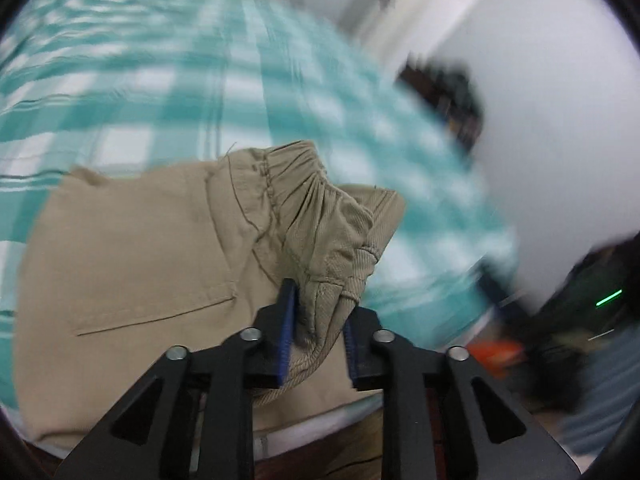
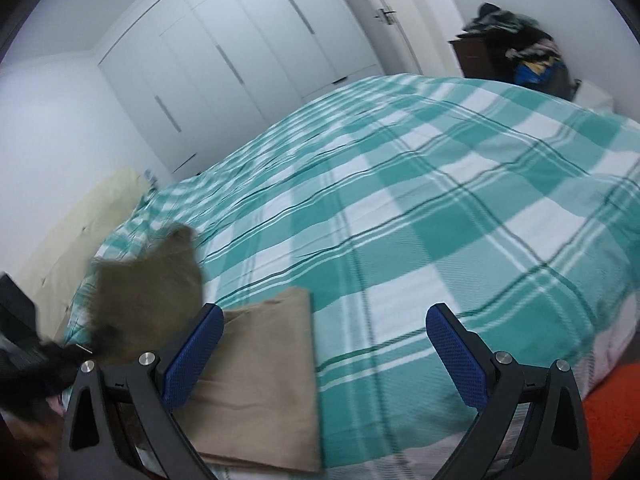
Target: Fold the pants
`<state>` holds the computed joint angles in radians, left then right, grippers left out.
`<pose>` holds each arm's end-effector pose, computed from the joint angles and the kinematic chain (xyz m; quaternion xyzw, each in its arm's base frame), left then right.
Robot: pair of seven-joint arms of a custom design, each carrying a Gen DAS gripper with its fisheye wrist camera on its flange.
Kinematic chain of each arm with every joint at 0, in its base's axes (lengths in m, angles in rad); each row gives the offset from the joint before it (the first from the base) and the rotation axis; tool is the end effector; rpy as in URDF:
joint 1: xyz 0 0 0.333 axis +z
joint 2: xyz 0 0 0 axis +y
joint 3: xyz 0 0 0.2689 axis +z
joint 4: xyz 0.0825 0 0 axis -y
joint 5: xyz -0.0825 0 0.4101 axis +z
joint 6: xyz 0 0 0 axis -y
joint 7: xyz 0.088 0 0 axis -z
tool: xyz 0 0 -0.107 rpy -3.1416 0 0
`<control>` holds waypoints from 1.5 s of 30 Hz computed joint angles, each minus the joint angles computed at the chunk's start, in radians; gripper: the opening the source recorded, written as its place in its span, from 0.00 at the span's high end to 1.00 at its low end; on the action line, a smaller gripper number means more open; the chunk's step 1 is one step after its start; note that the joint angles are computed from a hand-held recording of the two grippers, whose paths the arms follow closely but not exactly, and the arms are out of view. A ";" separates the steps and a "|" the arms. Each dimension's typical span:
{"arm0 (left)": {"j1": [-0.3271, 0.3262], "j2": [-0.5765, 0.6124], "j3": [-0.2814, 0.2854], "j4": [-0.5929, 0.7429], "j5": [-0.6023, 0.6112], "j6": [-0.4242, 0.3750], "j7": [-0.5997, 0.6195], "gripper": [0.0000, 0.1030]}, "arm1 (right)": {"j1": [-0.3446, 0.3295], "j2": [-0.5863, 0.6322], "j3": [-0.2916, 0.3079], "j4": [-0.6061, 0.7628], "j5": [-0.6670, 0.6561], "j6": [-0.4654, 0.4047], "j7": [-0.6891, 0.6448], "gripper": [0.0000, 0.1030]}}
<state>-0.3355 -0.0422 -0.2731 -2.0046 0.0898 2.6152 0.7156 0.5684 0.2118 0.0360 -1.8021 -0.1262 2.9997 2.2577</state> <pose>0.5039 -0.3556 0.4922 -0.7271 0.6064 -0.3168 0.0562 0.5559 0.3928 0.4912 -0.6314 0.6140 -0.0997 0.4631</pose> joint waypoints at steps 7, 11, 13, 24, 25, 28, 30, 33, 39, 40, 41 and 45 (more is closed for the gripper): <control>-0.009 -0.205 0.001 -0.180 -0.045 0.060 0.021 0.18 | -0.050 -0.018 0.041 -0.049 0.131 0.050 -0.063 0.03; 0.027 -0.403 0.027 -0.342 0.002 0.061 -0.055 0.18 | -0.148 0.021 0.174 -0.002 0.366 0.022 -0.292 0.07; 0.070 -0.490 0.008 -0.408 0.067 0.006 -0.113 0.18 | -0.219 0.051 0.279 0.045 0.542 -0.020 -0.488 0.14; 0.073 -0.685 -0.008 -0.633 0.187 -0.114 -0.262 0.20 | -0.155 0.255 0.266 0.412 0.655 -0.492 -0.656 0.50; 0.071 -0.693 -0.007 -0.636 0.193 -0.119 -0.259 0.20 | -0.135 0.281 0.242 0.457 0.629 -0.545 -0.640 0.50; 0.073 -0.691 -0.006 -0.634 0.215 -0.102 -0.255 0.20 | -0.067 0.368 0.179 0.611 0.522 -0.699 -0.620 0.77; 0.072 -0.699 -0.008 -0.636 0.226 -0.091 -0.252 0.20 | -0.056 0.380 0.170 0.645 0.506 -0.718 -0.649 0.88; 0.063 -0.688 -0.008 -0.635 0.236 -0.068 -0.233 0.19 | -0.075 0.321 0.180 0.570 0.559 -0.645 -0.699 0.90; 0.019 -0.585 0.036 -0.592 0.166 -0.095 -0.137 0.20 | -0.094 0.314 0.170 0.496 0.605 -0.641 -0.649 0.82; 0.018 -0.587 0.037 -0.598 0.157 -0.086 -0.136 0.20 | -0.102 0.302 0.176 0.478 0.630 -0.620 -0.647 0.73; 0.017 -0.592 0.042 -0.605 0.146 -0.074 -0.133 0.20 | -0.110 0.285 0.181 0.456 0.653 -0.607 -0.644 0.66; 0.028 -0.592 0.034 -0.607 0.137 -0.066 -0.134 0.20 | -0.154 0.229 0.207 0.388 0.765 -0.617 -0.675 0.48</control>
